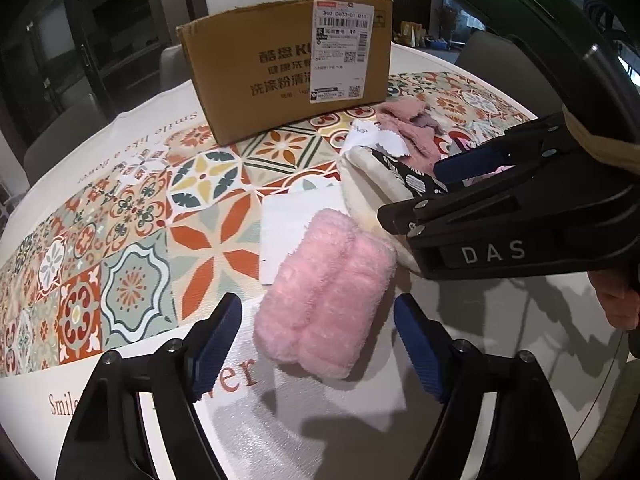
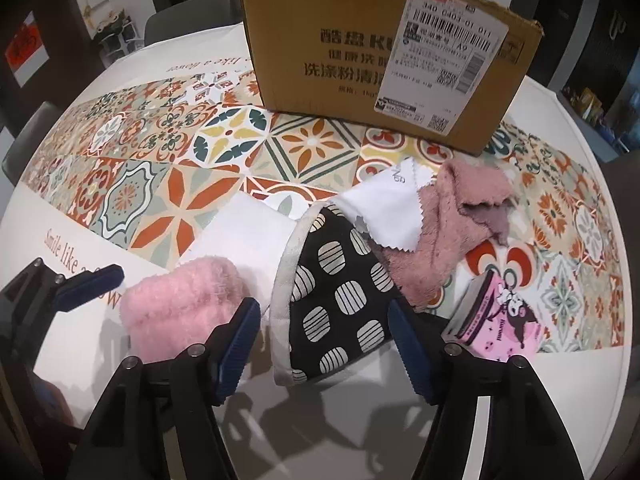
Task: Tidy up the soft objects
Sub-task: 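Grasp the fluffy pink item with the left tool while the right tool grasps the black-and-white pad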
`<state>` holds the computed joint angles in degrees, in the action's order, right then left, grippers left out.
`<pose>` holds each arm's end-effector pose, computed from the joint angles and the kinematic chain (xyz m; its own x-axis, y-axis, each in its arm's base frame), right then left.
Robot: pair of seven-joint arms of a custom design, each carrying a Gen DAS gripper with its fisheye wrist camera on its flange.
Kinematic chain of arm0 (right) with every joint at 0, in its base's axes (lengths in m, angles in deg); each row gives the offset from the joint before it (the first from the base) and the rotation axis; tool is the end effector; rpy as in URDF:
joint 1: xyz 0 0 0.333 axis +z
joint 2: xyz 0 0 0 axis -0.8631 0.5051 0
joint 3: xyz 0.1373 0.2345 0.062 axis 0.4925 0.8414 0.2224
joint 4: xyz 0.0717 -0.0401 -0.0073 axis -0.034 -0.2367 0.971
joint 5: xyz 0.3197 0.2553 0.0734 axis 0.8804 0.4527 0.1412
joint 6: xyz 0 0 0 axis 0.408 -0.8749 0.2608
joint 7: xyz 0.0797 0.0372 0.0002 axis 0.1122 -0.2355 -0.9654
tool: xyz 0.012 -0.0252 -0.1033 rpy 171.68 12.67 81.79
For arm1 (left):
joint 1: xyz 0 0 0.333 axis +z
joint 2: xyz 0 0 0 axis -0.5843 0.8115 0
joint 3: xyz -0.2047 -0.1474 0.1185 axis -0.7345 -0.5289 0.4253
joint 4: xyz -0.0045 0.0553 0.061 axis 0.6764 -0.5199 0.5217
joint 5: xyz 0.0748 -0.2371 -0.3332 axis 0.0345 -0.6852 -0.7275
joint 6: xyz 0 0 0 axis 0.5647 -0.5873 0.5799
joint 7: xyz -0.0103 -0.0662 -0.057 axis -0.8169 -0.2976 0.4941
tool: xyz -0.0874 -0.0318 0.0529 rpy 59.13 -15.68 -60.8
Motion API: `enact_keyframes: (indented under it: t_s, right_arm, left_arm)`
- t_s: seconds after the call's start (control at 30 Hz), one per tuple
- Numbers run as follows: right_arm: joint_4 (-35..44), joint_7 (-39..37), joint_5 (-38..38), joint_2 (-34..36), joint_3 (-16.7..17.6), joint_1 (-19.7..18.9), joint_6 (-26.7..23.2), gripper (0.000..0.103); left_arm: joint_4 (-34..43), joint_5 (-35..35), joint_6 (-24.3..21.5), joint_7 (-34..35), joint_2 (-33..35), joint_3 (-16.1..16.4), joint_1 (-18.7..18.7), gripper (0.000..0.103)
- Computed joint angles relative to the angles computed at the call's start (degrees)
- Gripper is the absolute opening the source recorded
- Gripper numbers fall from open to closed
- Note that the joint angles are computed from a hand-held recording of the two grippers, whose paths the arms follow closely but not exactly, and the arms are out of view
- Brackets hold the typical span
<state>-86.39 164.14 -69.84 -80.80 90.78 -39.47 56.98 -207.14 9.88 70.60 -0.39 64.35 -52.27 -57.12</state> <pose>0.5316 0.2612 0.4564 0.2383 -0.9711 -0.0099 -0.8862 -0.2133 -0.4113 0.4722 -0.3842 0.4464 -0.4470 -0.8930 -0.0522 -0.7286 0.3973 -0.5580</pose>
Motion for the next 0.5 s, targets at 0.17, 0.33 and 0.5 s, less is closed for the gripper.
enact_keyframes:
  t_s: [0.17,0.33,0.5]
  right_arm:
    - [0.4,-0.9,1.4,0.5,-0.1,-0.1,-0.8,0.054]
    - [-0.1,-2.0,2.0,0.0,-0.1,0.0,-0.5,0.040]
    - [-1.3,-3.5,4.2,-1.2,-0.3,0.1,0.4,0.022]
  left_arm:
    - [0.5,-1.1,-0.2,0.8,0.7,0.2,-0.1,0.061]
    - [0.8,-2.8,-0.5,0.9,0.8,0.3,-0.1,0.049]
    - [0.6,-3.7,-0.6,-0.3,0.3,0.2,-0.2,0.044]
